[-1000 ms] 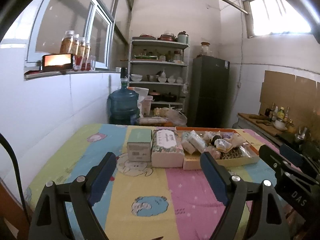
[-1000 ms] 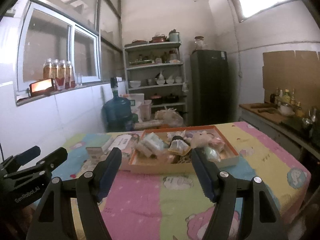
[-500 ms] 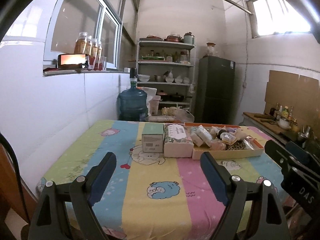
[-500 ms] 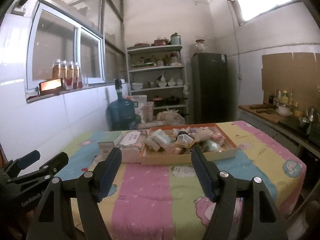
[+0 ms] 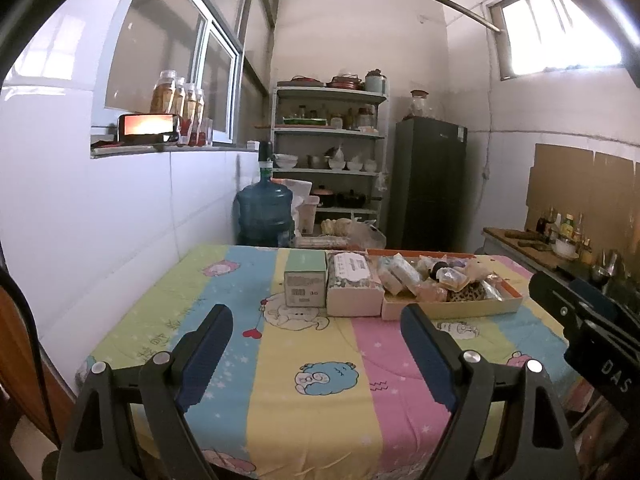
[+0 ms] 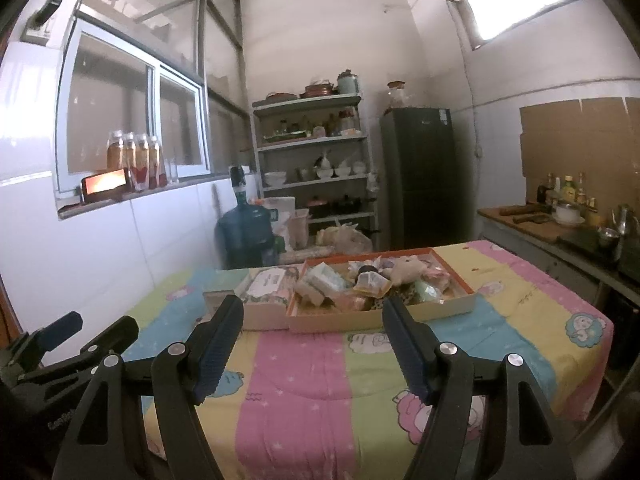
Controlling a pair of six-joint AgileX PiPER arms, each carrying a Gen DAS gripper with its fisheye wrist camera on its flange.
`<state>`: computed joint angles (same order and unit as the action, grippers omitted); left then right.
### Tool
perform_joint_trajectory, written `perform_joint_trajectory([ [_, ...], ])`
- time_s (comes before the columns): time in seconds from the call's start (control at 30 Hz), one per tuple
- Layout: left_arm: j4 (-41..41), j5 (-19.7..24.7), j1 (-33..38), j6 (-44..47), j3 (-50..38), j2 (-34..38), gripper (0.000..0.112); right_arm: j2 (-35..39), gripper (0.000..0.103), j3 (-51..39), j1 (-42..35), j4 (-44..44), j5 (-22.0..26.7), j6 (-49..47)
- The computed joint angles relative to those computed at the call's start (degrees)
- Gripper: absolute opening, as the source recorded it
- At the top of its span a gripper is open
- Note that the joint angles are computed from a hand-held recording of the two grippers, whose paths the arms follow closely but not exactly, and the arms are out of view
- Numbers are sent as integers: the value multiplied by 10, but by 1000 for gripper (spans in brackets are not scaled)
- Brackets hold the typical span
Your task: Organize soft objects
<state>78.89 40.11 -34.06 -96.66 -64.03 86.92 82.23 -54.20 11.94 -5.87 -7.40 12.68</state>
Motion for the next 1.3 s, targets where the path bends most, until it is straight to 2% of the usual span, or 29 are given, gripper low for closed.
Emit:
perform_joint_trajectory([
  [0.27, 0, -1, -2, 2, 4, -6, 86, -19, 74, 18, 1, -10, -8, 8],
  [0.47, 2, 0, -3, 0, 5, -6, 86, -15, 74, 12, -3, -80, -4, 78],
  [0.7, 4, 5, -8, -3, 6, -8, 86, -14, 74, 10, -3, -99, -3, 97],
  [1.3, 8, 12, -16, -7, 9, -9, 86, -16, 74, 21, 6, -47, -16, 45],
])
